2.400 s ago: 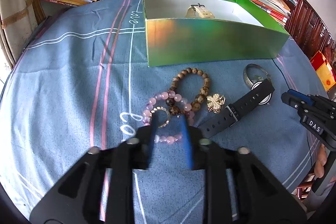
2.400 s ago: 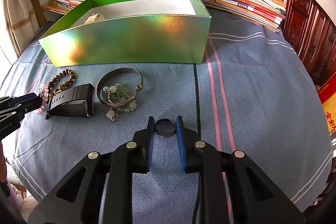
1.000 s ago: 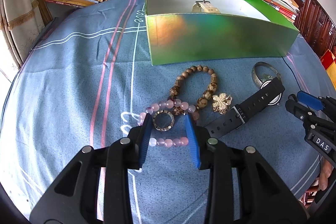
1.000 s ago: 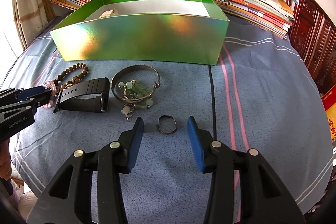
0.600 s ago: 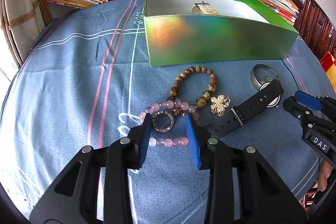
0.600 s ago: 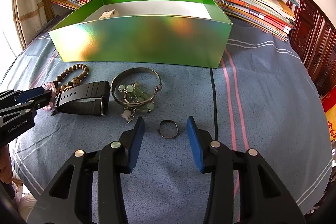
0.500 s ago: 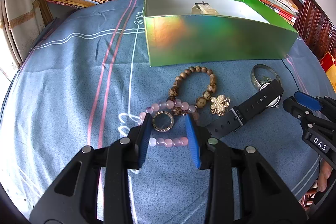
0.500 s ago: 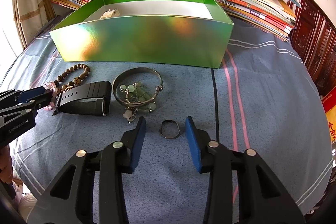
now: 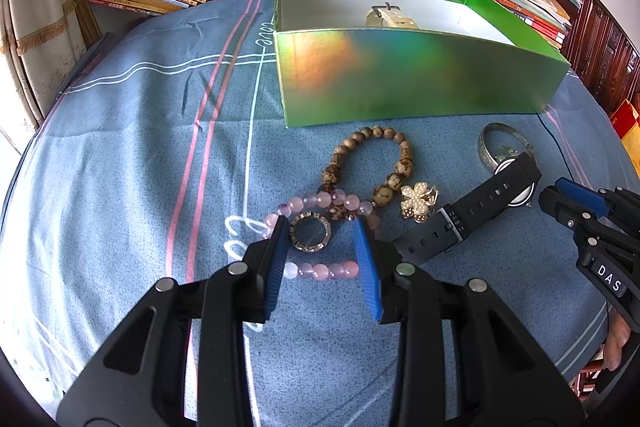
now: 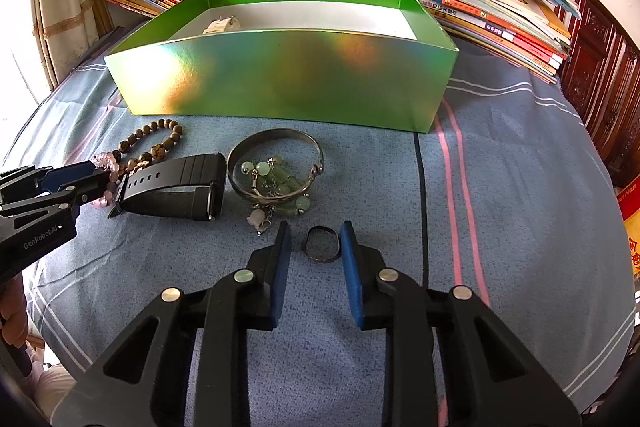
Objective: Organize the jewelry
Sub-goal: 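Carry both rings into the green box and open both tools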
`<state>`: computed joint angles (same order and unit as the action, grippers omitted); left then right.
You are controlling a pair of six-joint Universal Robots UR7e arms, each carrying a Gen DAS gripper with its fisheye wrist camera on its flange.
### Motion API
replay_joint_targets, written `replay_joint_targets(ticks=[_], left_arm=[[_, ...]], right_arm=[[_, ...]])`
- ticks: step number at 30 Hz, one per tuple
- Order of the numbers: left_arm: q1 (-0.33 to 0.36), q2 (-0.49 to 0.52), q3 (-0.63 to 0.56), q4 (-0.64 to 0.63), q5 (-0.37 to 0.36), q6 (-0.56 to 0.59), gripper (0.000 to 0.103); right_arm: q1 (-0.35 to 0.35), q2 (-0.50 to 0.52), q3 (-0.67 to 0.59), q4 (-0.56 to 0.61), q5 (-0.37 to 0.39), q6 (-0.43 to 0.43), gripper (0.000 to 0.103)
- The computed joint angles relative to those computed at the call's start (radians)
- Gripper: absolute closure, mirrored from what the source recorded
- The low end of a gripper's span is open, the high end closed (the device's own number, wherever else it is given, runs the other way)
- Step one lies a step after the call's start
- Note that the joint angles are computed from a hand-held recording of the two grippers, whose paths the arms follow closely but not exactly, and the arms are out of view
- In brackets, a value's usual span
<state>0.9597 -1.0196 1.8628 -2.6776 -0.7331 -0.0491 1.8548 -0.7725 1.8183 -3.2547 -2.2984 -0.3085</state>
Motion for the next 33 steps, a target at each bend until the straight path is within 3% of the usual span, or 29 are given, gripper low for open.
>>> replay_joint_targets(ticks=[7,9,10,11,26,33], left_arm=[[-0.001,0.001,0.001,-0.003,0.002,0.002,0.069],[0.000,0.000,0.000,-0.001,-0.005,-0.001,0.072],[0.001,-0.001,-0.001,0.002,-0.010,-0.002,0.081],[0.000,-0.002,-0.002,0.005,-0.013,-0.003,0.082],[-0.036,-0.053,0.015,-0.023,-0.008,0.027,0.082],[-0.049,-0.017,-0.112,-0.094,-0.014,0.131,0.082]], right_arm=[[0.002,0.004,-0.002,-0.006,-0.003,-0.001,0.076],[0.001,0.003,-0.001,-0.004,0.002,0.004,0.081],[0.001,0.002,0.000,-0.004,0.005,0.006,0.084],[0.001,0.002,0.001,-0.004,0.005,0.008,0.084],[0.023,-0.027,0.011,-0.040,-0.004,-0.001,0.084],[0.056,-0.036,-0.071,-0.131,0.054,-0.109,0.084]])
